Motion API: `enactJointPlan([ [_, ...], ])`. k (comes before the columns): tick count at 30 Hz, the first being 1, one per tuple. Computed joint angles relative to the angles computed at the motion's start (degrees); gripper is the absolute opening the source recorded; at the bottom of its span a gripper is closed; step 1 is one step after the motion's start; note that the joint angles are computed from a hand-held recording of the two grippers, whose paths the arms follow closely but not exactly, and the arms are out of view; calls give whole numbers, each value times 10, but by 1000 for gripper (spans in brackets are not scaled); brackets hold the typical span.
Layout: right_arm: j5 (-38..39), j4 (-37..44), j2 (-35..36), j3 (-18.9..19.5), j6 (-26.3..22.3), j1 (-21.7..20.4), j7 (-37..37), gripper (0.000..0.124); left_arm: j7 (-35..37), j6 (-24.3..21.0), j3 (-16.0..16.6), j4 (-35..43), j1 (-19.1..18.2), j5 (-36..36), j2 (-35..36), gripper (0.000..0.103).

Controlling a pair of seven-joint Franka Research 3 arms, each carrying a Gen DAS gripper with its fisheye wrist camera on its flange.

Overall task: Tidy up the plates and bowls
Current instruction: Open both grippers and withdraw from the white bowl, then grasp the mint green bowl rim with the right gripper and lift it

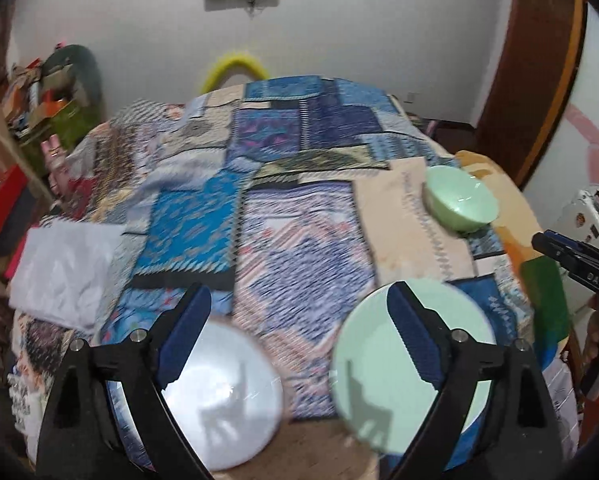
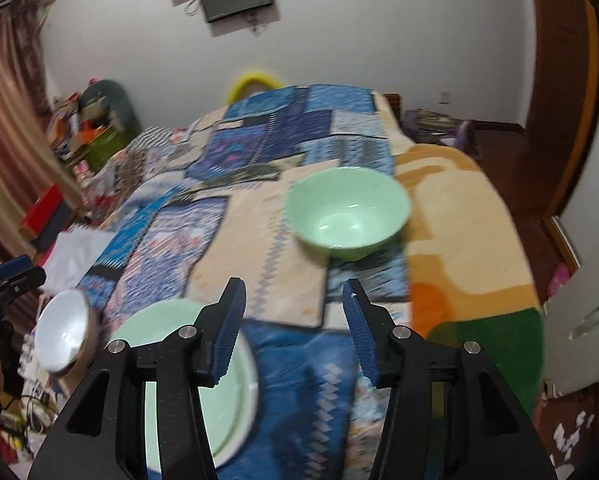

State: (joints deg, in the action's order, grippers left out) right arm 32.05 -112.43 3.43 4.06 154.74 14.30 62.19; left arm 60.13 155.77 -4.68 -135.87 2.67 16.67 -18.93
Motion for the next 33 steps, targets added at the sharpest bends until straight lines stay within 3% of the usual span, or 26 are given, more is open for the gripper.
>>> enactJointPlan([
  [8,-43,76,76,-10,4,-17,42,47,21,15,-10,114,-20,-17,122,90],
  [16,-71,166,170,-7,-7,-32,77,47,56,-3,-18,231,-28,-32,245,90],
  [20,-81,218,214,-7,-33,-39,91,38,118,-15,-32,285,-20,-91,301,90],
  [29,-60,300,274,18,-94,-63,72,15,114,-42,-34,373,-33,-79,383,90],
  [33,-59,292,269,19,-89,-59,51,16,116,-43,-39,390,-31,-91,400,90],
])
